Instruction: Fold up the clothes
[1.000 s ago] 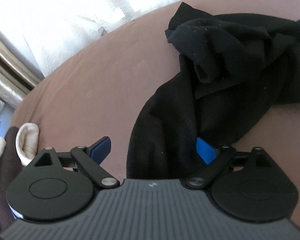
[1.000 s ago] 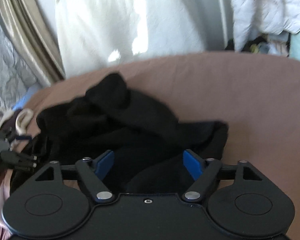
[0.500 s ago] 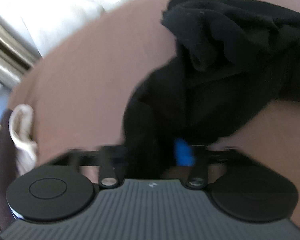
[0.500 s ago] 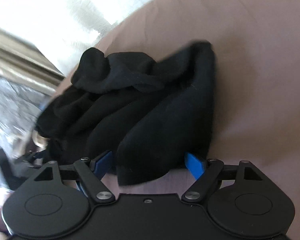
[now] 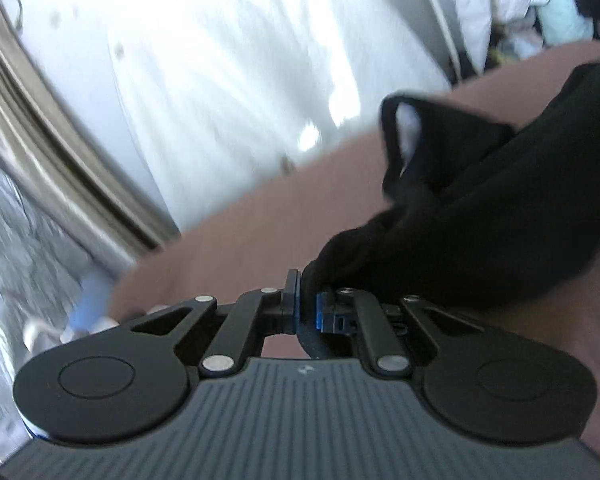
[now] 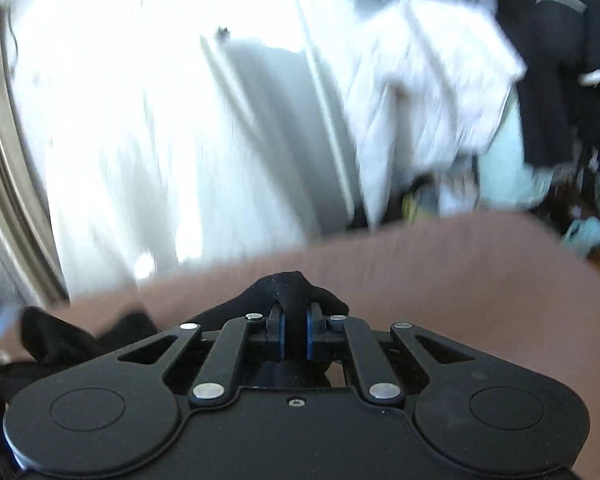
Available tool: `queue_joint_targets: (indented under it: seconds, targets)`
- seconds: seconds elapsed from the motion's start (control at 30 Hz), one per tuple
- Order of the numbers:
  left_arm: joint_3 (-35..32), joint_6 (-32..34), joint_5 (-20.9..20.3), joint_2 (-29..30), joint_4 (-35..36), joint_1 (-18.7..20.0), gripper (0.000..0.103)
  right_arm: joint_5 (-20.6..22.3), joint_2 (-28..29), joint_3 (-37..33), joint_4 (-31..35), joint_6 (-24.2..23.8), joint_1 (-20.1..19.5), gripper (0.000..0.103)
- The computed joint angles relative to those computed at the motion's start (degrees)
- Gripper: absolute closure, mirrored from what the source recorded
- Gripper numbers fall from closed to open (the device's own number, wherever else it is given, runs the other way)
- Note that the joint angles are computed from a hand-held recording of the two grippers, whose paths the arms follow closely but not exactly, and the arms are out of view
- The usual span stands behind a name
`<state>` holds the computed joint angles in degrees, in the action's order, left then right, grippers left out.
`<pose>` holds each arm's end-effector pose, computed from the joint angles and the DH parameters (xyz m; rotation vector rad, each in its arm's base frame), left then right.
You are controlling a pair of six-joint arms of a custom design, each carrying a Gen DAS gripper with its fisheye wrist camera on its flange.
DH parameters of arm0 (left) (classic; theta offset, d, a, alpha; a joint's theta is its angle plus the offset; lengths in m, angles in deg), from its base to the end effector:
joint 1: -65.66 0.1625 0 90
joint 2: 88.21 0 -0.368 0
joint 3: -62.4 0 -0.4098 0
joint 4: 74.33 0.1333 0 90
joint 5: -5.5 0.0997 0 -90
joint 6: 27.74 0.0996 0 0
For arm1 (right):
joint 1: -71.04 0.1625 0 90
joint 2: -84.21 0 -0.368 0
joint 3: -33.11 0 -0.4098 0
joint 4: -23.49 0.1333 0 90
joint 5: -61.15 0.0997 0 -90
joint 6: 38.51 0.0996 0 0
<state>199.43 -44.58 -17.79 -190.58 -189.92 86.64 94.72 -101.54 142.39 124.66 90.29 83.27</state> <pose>-0.2468 -0.3354 0.2343 1.0036 1.8048 -0.8048 0.3018 -0.1559 0.4105 0.2109 -2.1173 1.5297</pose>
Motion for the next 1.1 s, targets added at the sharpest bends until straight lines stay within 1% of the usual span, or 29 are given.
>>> queue_joint_targets:
  seconds: [0.03,0.07,0.1,0.17,0.2,0.23,0.27,0.33,0.37,0.4,0.47,0.53,0.57,0.6,0.67,0.73,0.77,0.8,0.83,0.87,0.9,0.93,1.0,1.03,1.07,1.1]
  targets:
    - [0.06,0.87,-3.01,-1.49,-1.28,-0.67,0.097,0.05,0.26,-1.55,-4.56,3.53,1.85,0.094]
    - [-1.0,0.09,-8.35,-2.94,-0.15,-0.11,0.097,1.17,-0.54,-2.7,-9.0,6.58,3.3,0.094]
    - [-2.26,-0.7,-14.05,-4.11,1.0,0.84,0.096,3.71,-1.56,-3.27,-12.29,8.41,4.49,0.094]
    - [-3.65,0.36,-21.67,-3.63,-0.64,4.64,0.096,8.16,-4.22,-3.73,-14.92,8.15,3.55,0.094]
    - [-4.66,0.53,-23.76,-1.88,0.02,6.57,0.096,9.9,-5.12,-3.28,-14.21,6.06,1.94,0.094]
    - [-5.38,1.89,-24.41,0.43,0.2,8.45,0.096,11.55,-6.03,-2.89,-13.51,4.09,0.24,0.094]
    - [-5.4,2.02,-23.82,2.2,1.32,9.58,0.096,12.5,-6.43,-2.56,-11.74,2.15,-1.74,0.094]
    - [-6.55,0.99,-23.5,5.69,6.4,11.21,0.097,12.97,-6.76,-1.65,-8.97,-1.21,-3.2,0.094]
    - [-6.5,1.33,-22.58,6.46,6.73,11.37,0.097,13.15,-7.02,-1.2,-7.83,-2.78,-3.86,0.094]
    - [-6.31,1.86,-21.5,7.03,6.59,11.41,0.097,12.07,-8.09,-1.4,-9.09,-3.8,-3.24,0.094]
    - [-6.79,4.08,-16.5,7.83,2.91,10.04,0.097,9.71,-10.17,-1.8,-11.83,-5.64,-2.02,0.094]
    - [-6.82,6.63,-11.2,7.82,-2.06,8.65,0.097,8.21,-11.39,-2.69,-14.26,-3.64,-0.05,0.092]
    - [-6.67,6.37,-8.41,6.99,-3.14,8.19,0.097,7.79,-11.46,-3.06,-14.75,-2.4,0.9,0.092]
    - [-6.56,6.07,-5.57,6.26,-4.18,7.85,0.097,6.63,-10.44,-2.74,-13.41,-3.5,1.45,0.091]
    - [-6.8,2.39,-1.6,5.27,-2.41,7.58,0.097,5.69,-8.85,-1.63,-9.67,-8.0,1.86,0.089]
    - [-6.31,0.07,2.88,4.9,0.84,8.69,0.097,5.69,-8.55,-0.52,-5.53,-12.82,1.32,0.083]
    - [-6.64,-1.87,5.71,6.35,4.84,9.67,0.097,5.67,-8.65,0.02,-3.36,-15.48,0.9,0.081]
    - [-7.12,-5.04,6.86,7.34,10.57,10.58,0.097,5.71,-8.78,0.58,-1.16,-18.17,0.46,0.082]
    - [-7.5,-7.07,5.6,7.86,13.91,11.16,0.097,5.73,-9.16,1.24,0.35,-20.38,0.11,0.081]
    - [-9.07,-9.25,3.07,10.79,14.85,12.56,0.097,6.18,-10.98,1.18,-0.53,-22.36,-0.71,0.081]
    - [-10.36,-9.81,0.59,14.03,13.38,14.2,0.097,7.49,-12.82,0.93,-3.01,-22.05,-1.71,0.081]
    - [-11.5,-11.66,-1.72,15.56,14.24,14.88,0.097,8.83,-14.66,0.71,-5.3,-21.74,-2.71,0.081]
    - [-12.78,-12.17,-5.31,16.37,13.09,15.79,0.094,13.0,-14.63,-0.66,-5.75,-19.2,-4.29,0.081]
    - [-13.87,-12.62,-6.96,14.8,14.73,15.39,0.094,14.36,-13.28,-1.14,-4.26,-18.4,-4.42,0.08]
    - [-14.35,-13.16,-8.55,13.13,14.6,14.44,0.093,15.72,-11.57,-1.72,-2.52,-17.48,-3.96,0.077]
    - [-13.05,-12.77,-9.74,9.43,13.33,13.5,0.089,17.17,-9.99,-2.48,-0.85,-16.12,-3.31,0.071]
